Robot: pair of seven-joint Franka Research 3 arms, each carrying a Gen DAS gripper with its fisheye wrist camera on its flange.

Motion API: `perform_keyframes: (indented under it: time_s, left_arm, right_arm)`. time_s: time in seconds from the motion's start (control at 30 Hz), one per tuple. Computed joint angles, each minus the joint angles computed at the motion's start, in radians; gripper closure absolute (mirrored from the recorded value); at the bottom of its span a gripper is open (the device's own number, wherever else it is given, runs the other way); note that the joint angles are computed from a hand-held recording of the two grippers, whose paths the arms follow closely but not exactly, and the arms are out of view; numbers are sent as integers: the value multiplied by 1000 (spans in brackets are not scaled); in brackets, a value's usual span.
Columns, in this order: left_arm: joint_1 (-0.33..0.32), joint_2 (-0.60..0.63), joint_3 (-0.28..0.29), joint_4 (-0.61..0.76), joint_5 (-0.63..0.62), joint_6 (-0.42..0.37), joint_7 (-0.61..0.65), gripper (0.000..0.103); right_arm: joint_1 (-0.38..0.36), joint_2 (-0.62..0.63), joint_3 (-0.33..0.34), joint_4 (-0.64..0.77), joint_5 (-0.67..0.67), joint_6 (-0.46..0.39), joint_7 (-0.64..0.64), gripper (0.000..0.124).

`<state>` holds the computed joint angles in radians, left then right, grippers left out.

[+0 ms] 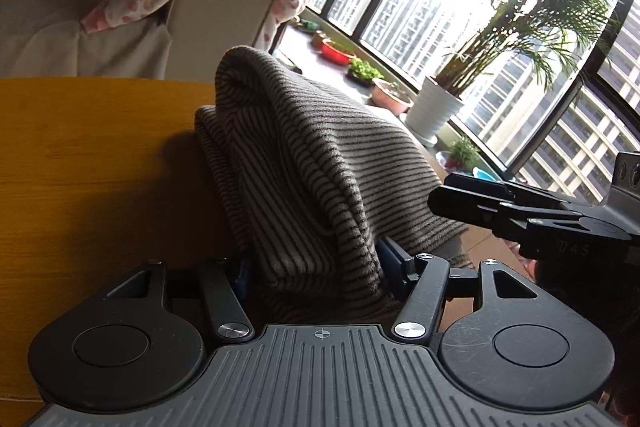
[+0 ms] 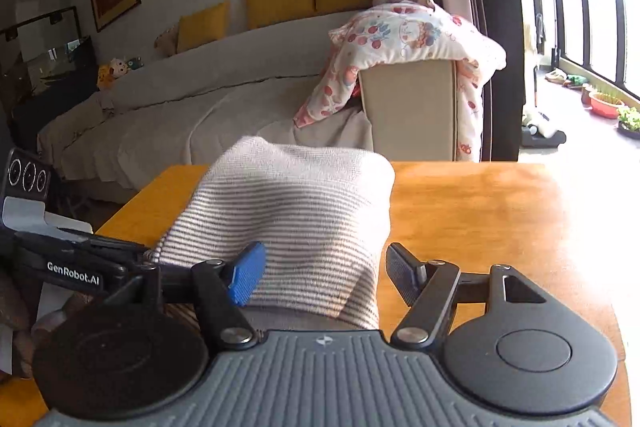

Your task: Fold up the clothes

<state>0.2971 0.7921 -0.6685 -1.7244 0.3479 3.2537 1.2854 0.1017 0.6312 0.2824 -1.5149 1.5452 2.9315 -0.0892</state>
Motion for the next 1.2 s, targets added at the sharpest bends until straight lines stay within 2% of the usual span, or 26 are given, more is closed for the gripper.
perform_keyframes:
  time_s: [0.07,0.1,0.13,0.17,0.2,0.33,0.4,0.47,0.5,0.53,0.6,0.63,0.67,0.7,0.77,0.8,0.9,0.93,0.97,1.0,1.07,1.1,1.13,1.2]
  left_arm:
    - [11,2,-12,-1,6,-9,9,38]
    - [16,3,-17,-3,6,-11,13,37]
    - [22,5,-24,-4,6,-14,18,37]
    - [32,11,-36,-2,5,-19,24,37]
    - [37,16,-43,2,2,-24,29,36]
    - [43,18,-45,-5,-13,-19,40,33]
    - [46,13,-42,-11,-23,-14,31,31]
    - [66,6,-56,-27,-26,-12,24,29]
    - [76,-5,-63,-43,-25,-6,20,29]
    - [77,-26,-57,-63,-23,10,13,29]
    - [69,-74,-32,-106,-6,66,-11,28]
    - [69,-91,-26,-124,8,91,-23,26]
    - [86,-92,-43,-130,31,100,-30,21]
    - [74,-89,-33,-115,46,81,-36,17]
    - [52,-82,-17,-84,73,44,-43,15]
    - [46,-73,-17,-69,81,23,-40,17]
    - [99,19,-113,-17,69,-56,14,29]
    - [139,58,-170,-12,63,-56,45,30]
    - [177,99,-227,-8,57,-57,77,31]
    - [221,146,-292,-7,56,-61,113,31]
    - [286,231,-396,-5,47,-69,179,31]
    - [292,230,-402,-7,40,-76,192,32]
    - [276,197,-372,-11,23,-75,187,32]
    - [236,113,-294,-33,-17,-43,148,33]
  right_arm:
    - [-6,4,16,41,42,-6,-76,60]
    - [9,13,4,63,1,-24,-40,68]
    - [19,23,-4,87,-47,-41,1,86]
    - [35,38,-14,109,-110,-54,60,92]
    - [57,66,-25,149,-182,-63,122,92]
    - [210,217,-197,329,-566,-140,526,92]
    - [207,271,-186,393,-612,-142,554,92]
    - [181,266,-166,398,-622,-173,599,92]
    - [155,264,-132,395,-647,-177,627,92]
    - [129,238,-102,358,-604,-167,584,91]
    - [22,164,32,235,-494,-104,432,77]
    - [-36,136,93,181,-436,-77,361,55]
    - [-90,111,146,133,-363,-57,281,43]
    - [-130,85,175,91,-289,-52,215,42]
    - [-141,57,149,42,-272,-83,240,42]
    - [-133,46,117,21,-285,-109,295,42]
    - [-121,49,73,9,-271,-179,377,42]
    - [-119,53,64,9,-265,-200,401,45]
    - [-117,57,55,9,-250,-221,415,56]
    - [-119,45,72,1,-208,-187,359,56]
    - [-122,16,105,-10,-83,-121,136,56]
    - [-121,1,118,-11,-38,-94,33,56]
    - [-101,-10,101,-12,-33,-84,1,57]
    - [-35,-2,33,0,-152,-86,93,58]
